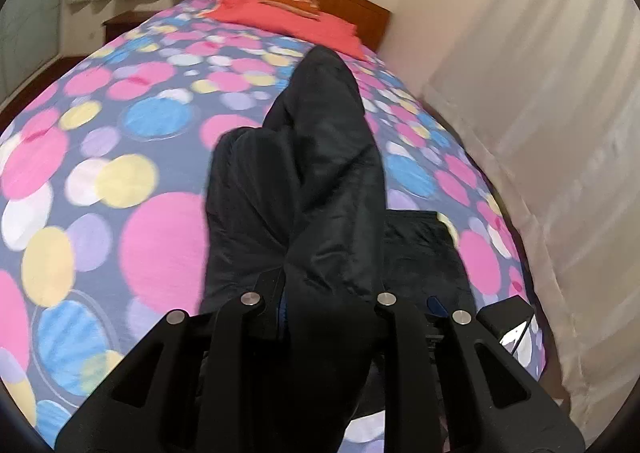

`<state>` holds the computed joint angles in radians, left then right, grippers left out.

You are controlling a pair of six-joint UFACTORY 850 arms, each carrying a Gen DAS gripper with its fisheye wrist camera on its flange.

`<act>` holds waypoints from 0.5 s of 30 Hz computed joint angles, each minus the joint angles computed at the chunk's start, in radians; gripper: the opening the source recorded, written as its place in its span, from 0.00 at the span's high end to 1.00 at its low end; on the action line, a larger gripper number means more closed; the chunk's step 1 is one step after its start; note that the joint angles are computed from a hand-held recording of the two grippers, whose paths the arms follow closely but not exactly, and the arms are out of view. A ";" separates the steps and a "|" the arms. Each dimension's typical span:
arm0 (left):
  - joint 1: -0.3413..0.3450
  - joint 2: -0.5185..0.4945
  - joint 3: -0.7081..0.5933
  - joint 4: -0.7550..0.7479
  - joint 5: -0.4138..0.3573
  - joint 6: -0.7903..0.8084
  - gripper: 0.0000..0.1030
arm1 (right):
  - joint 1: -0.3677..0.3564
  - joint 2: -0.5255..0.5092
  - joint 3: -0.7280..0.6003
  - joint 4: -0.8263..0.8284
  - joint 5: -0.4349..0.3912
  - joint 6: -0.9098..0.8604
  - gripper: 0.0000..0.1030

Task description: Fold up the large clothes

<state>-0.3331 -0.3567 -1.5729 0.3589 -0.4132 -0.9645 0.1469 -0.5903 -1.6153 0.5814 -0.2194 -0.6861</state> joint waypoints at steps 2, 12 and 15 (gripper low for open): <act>-0.032 -0.057 -0.074 0.013 -0.035 0.001 0.80 | -0.029 0.013 0.013 0.063 0.000 -0.055 0.35; -0.120 -0.393 -0.436 -0.104 -0.146 0.082 0.81 | -0.158 0.019 0.018 -0.012 -0.016 0.080 0.34; -0.141 -0.505 -0.558 -0.086 -0.228 0.085 0.81 | -0.180 0.008 0.009 -0.043 -0.027 0.120 0.34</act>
<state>-0.4745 -0.8617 -2.1313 0.2733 -0.6414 -0.8799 -0.0328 -0.5818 -1.6060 0.5389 -0.2465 -0.5662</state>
